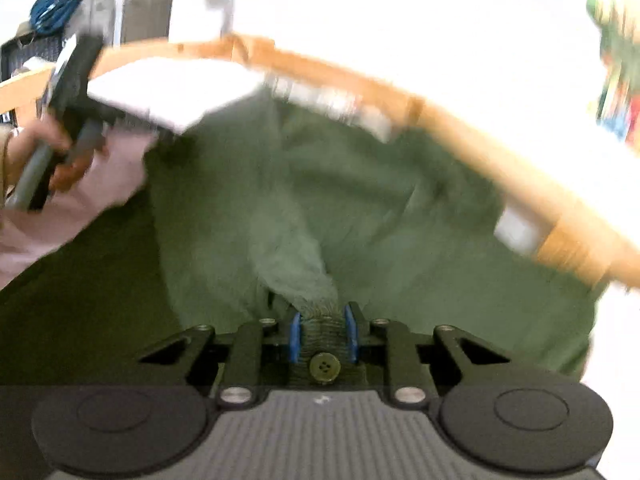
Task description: Fold large clothes
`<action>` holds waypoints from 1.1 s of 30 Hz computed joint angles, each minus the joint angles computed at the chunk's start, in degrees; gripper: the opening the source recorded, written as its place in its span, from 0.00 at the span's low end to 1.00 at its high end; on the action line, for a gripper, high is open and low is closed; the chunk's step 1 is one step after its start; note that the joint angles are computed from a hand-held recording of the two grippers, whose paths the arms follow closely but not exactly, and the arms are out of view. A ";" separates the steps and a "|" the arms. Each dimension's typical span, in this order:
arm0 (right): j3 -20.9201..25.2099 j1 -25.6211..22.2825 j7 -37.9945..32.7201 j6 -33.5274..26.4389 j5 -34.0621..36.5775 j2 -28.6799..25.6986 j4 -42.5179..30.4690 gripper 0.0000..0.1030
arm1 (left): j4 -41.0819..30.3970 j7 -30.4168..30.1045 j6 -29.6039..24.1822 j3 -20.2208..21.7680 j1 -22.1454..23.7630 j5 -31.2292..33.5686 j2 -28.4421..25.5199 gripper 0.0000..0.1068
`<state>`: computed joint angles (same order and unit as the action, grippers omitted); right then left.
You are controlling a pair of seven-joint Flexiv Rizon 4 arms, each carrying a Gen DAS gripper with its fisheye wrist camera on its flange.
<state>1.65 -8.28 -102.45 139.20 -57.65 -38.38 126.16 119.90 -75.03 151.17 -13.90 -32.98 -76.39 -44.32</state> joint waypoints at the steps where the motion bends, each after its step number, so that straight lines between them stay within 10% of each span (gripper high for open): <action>1: 0.10 0.80 -2.26 1.28 2.54 0.51 -0.48 0.23 | 0.24 -1.11 0.41 0.09 -0.10 0.45 -0.08 0.90; 10: -4.64 15.22 -14.60 -3.27 32.19 -9.72 -12.08 0.22 | 4.39 -5.09 1.65 1.04 -0.61 4.12 0.31 0.87; 14: -4.71 20.15 -15.77 3.34 49.64 -14.75 -14.11 0.89 | 6.76 -6.53 2.91 1.52 -1.55 5.32 1.35 0.87; 17: -1.78 18.33 -14.82 18.46 48.41 -18.49 -12.51 1.00 | 9.42 -17.71 8.77 3.81 -1.33 14.36 0.53 0.93; 20: -3.64 20.43 -17.76 25.03 47.51 -20.92 -10.58 1.00 | 6.98 -15.68 8.88 3.78 -0.91 15.96 -0.52 0.94; 28: -1.77 17.66 -8.24 19.64 49.45 -19.35 -7.87 1.00 | -3.48 -0.01 8.67 -0.27 -1.64 -0.27 -6.69 0.93; 33: 0.78 5.73 10.59 14.96 30.92 -17.10 -8.84 1.00 | -0.82 -1.91 8.76 -1.01 -0.36 2.23 -5.78 0.93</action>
